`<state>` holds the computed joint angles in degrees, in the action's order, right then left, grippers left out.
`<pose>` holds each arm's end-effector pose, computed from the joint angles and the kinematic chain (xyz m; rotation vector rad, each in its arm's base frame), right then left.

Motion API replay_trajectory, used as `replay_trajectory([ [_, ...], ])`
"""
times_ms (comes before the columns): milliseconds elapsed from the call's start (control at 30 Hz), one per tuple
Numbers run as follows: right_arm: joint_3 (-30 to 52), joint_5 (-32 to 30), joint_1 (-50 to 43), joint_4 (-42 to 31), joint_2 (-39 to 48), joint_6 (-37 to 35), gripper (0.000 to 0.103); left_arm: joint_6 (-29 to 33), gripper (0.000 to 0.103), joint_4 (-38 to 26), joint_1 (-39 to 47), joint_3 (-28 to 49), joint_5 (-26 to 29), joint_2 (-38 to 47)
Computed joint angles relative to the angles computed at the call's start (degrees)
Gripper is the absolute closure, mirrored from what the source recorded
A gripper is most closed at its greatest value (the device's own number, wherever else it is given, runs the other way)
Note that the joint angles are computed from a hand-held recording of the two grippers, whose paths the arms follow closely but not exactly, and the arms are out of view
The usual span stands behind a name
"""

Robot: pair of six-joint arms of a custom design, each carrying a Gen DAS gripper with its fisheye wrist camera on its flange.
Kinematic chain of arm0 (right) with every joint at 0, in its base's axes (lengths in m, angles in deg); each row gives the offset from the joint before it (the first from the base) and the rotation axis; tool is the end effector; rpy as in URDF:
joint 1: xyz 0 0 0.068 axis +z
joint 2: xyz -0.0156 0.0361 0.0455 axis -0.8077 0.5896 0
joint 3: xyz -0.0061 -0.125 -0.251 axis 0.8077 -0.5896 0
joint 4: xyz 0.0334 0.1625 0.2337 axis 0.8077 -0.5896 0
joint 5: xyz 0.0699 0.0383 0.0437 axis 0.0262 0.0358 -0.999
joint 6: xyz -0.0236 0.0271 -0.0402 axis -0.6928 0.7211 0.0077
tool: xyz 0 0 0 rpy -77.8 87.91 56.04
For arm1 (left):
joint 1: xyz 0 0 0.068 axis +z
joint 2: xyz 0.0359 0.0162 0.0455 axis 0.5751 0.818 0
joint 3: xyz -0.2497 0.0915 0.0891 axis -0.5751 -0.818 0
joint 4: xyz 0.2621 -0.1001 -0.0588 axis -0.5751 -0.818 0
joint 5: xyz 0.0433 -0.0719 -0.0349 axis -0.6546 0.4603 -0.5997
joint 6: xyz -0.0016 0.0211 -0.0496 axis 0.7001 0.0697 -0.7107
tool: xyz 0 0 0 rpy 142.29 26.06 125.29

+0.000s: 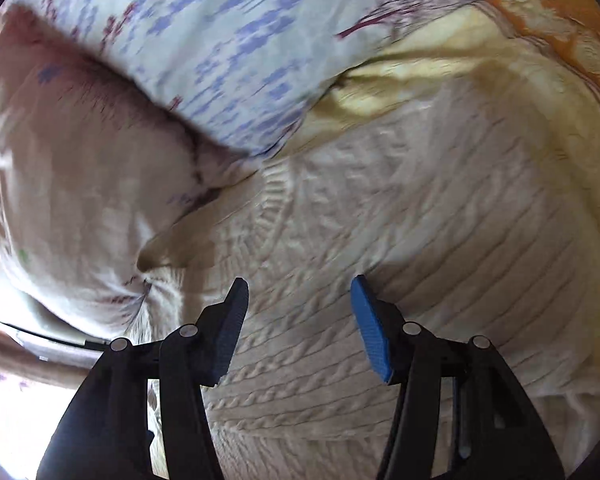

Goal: Fold small clothes

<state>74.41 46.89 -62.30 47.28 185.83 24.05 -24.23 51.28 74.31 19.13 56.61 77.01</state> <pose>0.3602 -0.0337 0.0354 0.5509 2.5545 0.8584 0.1635 0.1110 0.0315 -0.7532 2.3511 -0.4141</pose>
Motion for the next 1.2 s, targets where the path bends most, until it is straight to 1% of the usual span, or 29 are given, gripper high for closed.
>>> replay_trajectory([
  [67,0.4,0.7,-3.0,0.9,0.9,2.0,0.058,0.2,0.002,0.2,-0.4,0.0,-0.7,-0.1],
  [100,1.0,1.1,-4.1,1.4,1.8,2.8,0.060,0.3,0.002,0.4,-0.5,0.1,-1.1,-0.1],
  [133,0.7,1.2,-5.5,2.0,2.3,2.7,0.069,0.1,0.002,0.6,-0.8,0.2,-1.5,0.1],
  [167,1.4,2.0,-5.7,1.9,2.8,3.1,0.081,-0.1,0.002,0.9,-1.0,0.4,-2.0,0.4],
  [200,2.1,2.8,-6.2,1.6,3.5,3.1,0.087,-0.1,0.002,0.8,-1.0,0.7,-2.4,0.7],
  [233,3.1,2.9,-6.9,1.7,4.9,3.4,0.098,0.0,0.002,0.7,-0.9,0.9,-2.7,1.0],
  [267,3.4,2.8,-7.5,1.8,5.4,3.6,0.103,0.0,0.002,0.6,-0.7,1.1,-2.9,1.1],
  [367,4.1,1.0,-9.5,2.3,6.7,3.4,0.103,0.7,0.002,0.3,1.0,1.3,-2.6,1.2],
  [467,5.3,3.9,-9.2,-1.6,4.8,-0.2,0.103,1.6,0.002,-0.5,2.8,1.7,-2.1,1.3],
  [533,6.8,4.6,-9.2,-4.2,4.7,-1.6,0.103,2.1,0.002,-1.0,3.8,1.8,-1.7,1.2],
  [600,6.7,5.9,-8.7,-7.2,2.5,-4.3,0.103,2.6,0.002,-1.1,4.3,1.5,-1.6,0.7],
  [633,5.8,5.9,-8.4,-6.9,0.8,-6.4,0.094,2.9,0.002,-1.0,4.4,1.4,-1.6,0.3],
  [667,3.9,6.4,-8.5,-5.5,-1.5,-8.4,0.076,3.2,0.002,-1.0,4.4,1.3,-1.8,0.1],
  [700,2.3,8.2,-8.1,-4.1,-3.5,-9.7,0.062,3.2,0.002,-0.9,4.1,1.3,-1.9,0.0],
  [733,1.1,10.6,-8.3,-3.5,-5.2,-11.3,0.033,3.1,0.002,-0.9,3.8,1.4,-2.0,0.1],
  [767,0.8,12.8,-8.5,-4.1,-6.3,-13.2,0.025,3.0,0.002,-0.8,3.5,1.6,-2.2,0.4],
  [867,4.2,13.9,-9.7,-9.0,-4.0,-17.9,0.025,2.3,0.002,-0.8,1.7,2.5,-2.8,1.6],
  [933,5.7,16.9,-8.0,-10.6,-2.3,-19.7,0.025,1.9,0.002,-0.9,0.3,2.9,-3.4,1.9],
  [967,6.4,18.5,-6.7,-11.0,-1.0,-20.2,0.030,1.9,0.002,-0.9,-0.1,3.0,-3.6,1.9],
  [1000,7.3,19.4,-6.2,-11.9,0.4,-21.3,0.037,2.0,0.002,-0.9,-0.4,3.0,-3.7,1.8],
  [1033,7.6,19.0,-6.0,-12.9,1.3,-22.4,0.068,2.1,0.002,-0.8,-0.5,3.0,-3.8,1.6],
  [1067,6.4,18.4,-6.1,-11.5,0.6,-22.9,0.075,2.2,0.002,-0.8,-0.5,3.0,-4.0,1.4],
  [1133,4.2,20.4,-5.4,-8.5,-1.1,-23.4,0.093,2.6,0.002,-1.0,-0.1,3.2,-4.0,1.3],
  [1167,3.9,21.6,-5.8,-8.0,-1.5,-23.0,0.093,2.7,0.002,-1.0,0.3,3.2,-4.0,1.4],
  [1200,4.0,21.4,-6.6,-7.9,-1.4,-22.2,0.094,2.7,0.002,-1.0,0.7,3.4,-3.8,1.7],
])
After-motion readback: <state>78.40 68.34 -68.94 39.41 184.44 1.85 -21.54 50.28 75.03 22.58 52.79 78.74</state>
